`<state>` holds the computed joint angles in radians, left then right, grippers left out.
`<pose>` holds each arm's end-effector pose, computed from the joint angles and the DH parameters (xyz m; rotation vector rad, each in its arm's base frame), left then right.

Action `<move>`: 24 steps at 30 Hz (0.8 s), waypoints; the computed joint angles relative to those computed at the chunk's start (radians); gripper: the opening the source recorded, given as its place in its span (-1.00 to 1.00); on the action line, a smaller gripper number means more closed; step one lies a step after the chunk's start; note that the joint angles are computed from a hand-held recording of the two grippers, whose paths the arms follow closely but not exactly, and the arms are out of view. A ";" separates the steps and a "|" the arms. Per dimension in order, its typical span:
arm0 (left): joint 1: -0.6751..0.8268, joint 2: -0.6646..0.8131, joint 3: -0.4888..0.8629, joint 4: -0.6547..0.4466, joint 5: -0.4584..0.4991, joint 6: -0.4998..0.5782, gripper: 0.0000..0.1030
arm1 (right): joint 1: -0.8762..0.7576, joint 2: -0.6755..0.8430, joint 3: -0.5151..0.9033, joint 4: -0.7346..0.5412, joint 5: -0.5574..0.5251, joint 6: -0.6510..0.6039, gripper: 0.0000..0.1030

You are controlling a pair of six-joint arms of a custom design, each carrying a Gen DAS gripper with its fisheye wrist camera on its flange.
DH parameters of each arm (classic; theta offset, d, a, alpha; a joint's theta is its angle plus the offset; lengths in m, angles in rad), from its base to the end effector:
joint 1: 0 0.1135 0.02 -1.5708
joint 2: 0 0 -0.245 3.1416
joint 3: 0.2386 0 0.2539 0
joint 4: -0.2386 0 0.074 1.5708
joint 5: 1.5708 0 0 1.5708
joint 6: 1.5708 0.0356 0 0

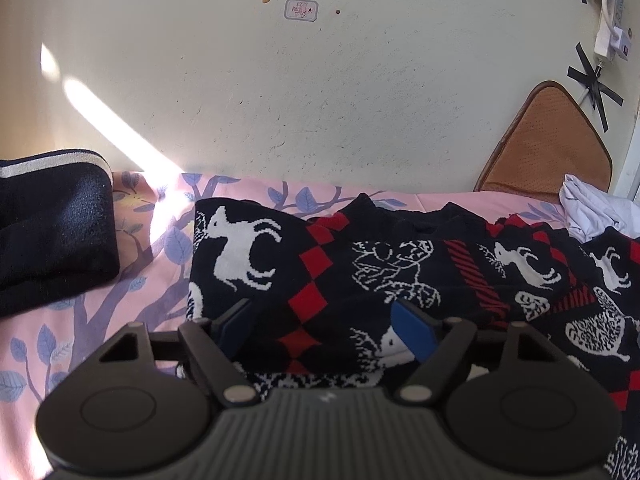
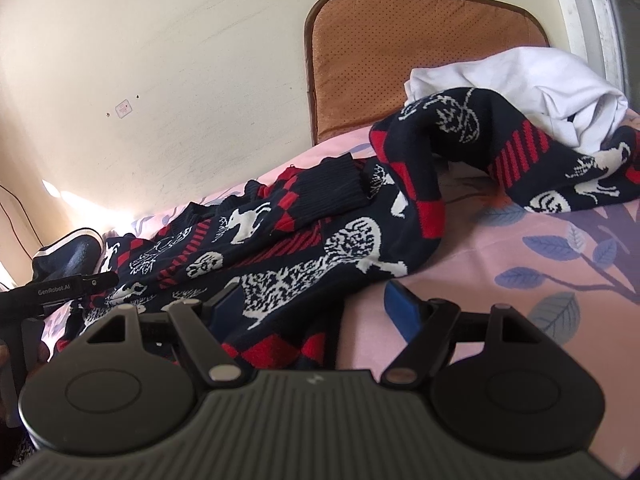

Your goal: Fold small clothes

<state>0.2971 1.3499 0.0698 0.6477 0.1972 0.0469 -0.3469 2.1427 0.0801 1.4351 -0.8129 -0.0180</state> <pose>0.1764 0.0467 0.0690 -0.1640 2.1830 -0.0234 0.1675 -0.0330 0.0159 -0.1058 2.0462 0.6619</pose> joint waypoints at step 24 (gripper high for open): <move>-0.012 -0.015 -0.026 0.039 -0.005 0.020 0.48 | -0.367 -0.044 0.022 -0.099 -0.223 0.085 0.44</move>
